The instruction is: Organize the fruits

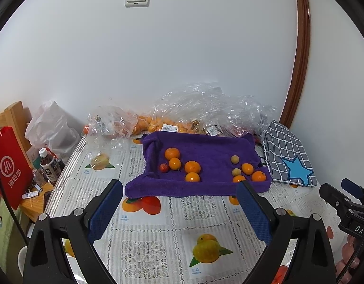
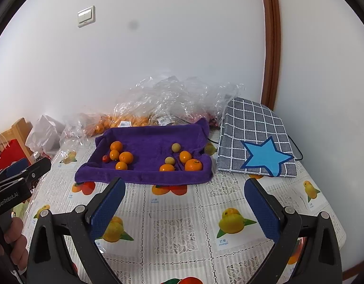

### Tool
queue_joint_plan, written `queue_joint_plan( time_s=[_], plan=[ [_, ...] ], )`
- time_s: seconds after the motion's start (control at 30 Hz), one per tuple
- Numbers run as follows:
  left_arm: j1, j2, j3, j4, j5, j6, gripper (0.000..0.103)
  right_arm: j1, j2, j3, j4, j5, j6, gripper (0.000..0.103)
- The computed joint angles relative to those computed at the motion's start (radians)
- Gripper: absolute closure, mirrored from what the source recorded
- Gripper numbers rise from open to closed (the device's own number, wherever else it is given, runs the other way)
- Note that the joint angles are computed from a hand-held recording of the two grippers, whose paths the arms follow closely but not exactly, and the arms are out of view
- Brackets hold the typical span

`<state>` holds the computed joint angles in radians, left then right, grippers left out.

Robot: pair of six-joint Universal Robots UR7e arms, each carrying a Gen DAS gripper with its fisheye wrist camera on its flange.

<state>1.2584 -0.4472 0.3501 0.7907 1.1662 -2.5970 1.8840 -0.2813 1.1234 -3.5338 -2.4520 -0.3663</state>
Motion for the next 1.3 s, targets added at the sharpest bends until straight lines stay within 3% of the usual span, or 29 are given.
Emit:
queue_joint_plan(
  time_s=[1.3],
  plan=[
    [0.005, 0.002, -0.010, -0.005, -0.005, 0.009, 0.006, -0.001, 0.003, 0.004, 0.007, 0.000, 0.019, 0.003]
  ],
)
